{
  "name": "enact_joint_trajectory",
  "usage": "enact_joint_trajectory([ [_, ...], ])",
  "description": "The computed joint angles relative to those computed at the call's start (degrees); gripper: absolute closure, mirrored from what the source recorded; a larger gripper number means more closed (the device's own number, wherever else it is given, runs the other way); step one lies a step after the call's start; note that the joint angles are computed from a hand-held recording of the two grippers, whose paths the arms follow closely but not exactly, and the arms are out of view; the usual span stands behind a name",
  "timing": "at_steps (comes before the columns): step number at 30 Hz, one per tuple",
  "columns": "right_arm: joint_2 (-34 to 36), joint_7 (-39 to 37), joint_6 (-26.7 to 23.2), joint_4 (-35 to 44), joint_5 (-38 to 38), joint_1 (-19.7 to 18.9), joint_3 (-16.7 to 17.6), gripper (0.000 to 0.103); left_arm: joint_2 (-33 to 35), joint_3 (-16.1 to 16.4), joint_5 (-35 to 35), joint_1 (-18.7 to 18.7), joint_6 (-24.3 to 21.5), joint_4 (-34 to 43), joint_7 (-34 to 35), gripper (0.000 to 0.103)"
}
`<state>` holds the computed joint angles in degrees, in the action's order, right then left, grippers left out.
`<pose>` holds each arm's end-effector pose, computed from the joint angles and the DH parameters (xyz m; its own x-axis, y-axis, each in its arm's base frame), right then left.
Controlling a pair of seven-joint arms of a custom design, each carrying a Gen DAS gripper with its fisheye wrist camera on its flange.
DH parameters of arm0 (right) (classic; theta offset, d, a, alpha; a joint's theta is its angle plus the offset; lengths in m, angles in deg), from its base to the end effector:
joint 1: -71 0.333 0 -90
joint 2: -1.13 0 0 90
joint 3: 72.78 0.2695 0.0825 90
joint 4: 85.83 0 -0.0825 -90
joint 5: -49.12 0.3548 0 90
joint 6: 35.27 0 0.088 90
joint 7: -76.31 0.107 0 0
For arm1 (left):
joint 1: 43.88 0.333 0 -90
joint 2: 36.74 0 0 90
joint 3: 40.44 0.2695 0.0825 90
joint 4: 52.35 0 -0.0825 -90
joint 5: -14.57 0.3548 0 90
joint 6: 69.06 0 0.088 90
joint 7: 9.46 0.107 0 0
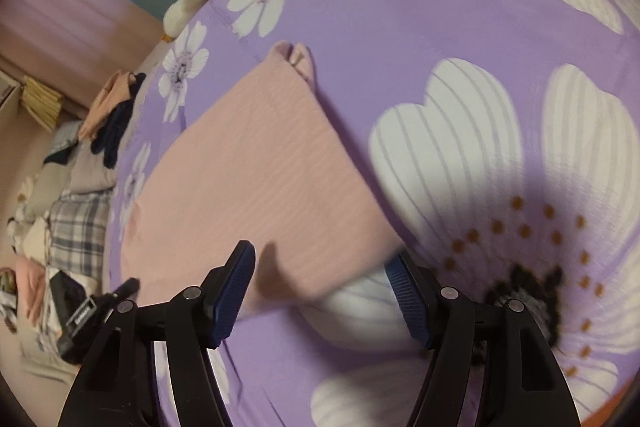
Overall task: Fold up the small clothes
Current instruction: 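Pinch the sweater's long folded side with the left and right grippers, then lift the pinched side with both grippers and fold it over the sweater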
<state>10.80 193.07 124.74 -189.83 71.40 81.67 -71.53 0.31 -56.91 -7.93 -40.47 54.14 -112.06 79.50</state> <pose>0.6118 0.1104 0.5045 -0.2879 -0.7388 -0.6093 -0.6634 0.6127 -0.4296 0.7055 -0.1097 0.4996 -0.0913 -0.8368 0.5399 -0.9187 -0.1384 -0.3699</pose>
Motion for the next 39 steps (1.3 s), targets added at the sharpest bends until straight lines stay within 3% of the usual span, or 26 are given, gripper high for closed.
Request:
enact_joint_trajectory([
  [2,0.89,-1.9,1.53,0.49,2.01,-0.27,0.71,0.044,1.58,0.17,0.67,-0.61,-1.02,2.44,-0.84,0.054],
  [3,2.22,-1.16,1.38,2.08,0.91,0.05,0.32,0.048,2.07,0.36,1.02,-0.9,-1.3,3.2,-1.77,0.056],
  [7,4.86,-0.22,0.54,5.83,-0.82,0.45,-0.07,0.081,0.24,-0.61,-0.7,0.19,0.16,0.33,-1.92,0.082],
  [9,4.3,1.19,-0.6,6.06,-2.36,0.97,-0.67,0.085,-1.71,-0.79,-1.63,0.57,1.3,-1.98,-1.42,0.087],
  [15,-1.89,13.0,-0.02,1.64,-17.41,4.05,-4.22,0.088,-9.89,-0.95,-4.47,1.08,2.58,-10.23,2.67,0.088],
  [19,-7.39,12.65,1.72,-3.85,-16.39,2.11,-2.31,0.088,-16.56,-0.02,-7.21,1.1,3.07,-18.47,4.92,0.088],
  [22,-9.9,14.46,0.12,-6.24,-17.81,1.01,-1.28,0.088,-21.4,1.19,-9.7,0.73,2.68,-25.26,6.79,0.088],
  [27,-12.57,15.44,-1.47,-11.55,-16.23,-0.16,0.0,0.088,-25.58,3.95,-7.88,-1.97,3.81,-33.23,5.25,0.087],
  [30,-11.96,18.03,-3.63,-12.41,-16.76,-0.78,0.28,0.088,-26.34,4.8,-6.59,-3.02,5.1,-35.16,3.73,0.082],
  [32,-11.71,17.1,-2.05,-13.58,-14.52,-0.76,0.23,0.089,-26.43,5.07,-5.18,-3.69,5.74,-35.28,2.99,0.08],
  [39,-13.79,18.91,-1.43,-13.81,-18.15,-1.06,0.78,0.089,-27.51,5.44,-1.68,-4.82,6.99,-36.49,2.43,0.081],
])
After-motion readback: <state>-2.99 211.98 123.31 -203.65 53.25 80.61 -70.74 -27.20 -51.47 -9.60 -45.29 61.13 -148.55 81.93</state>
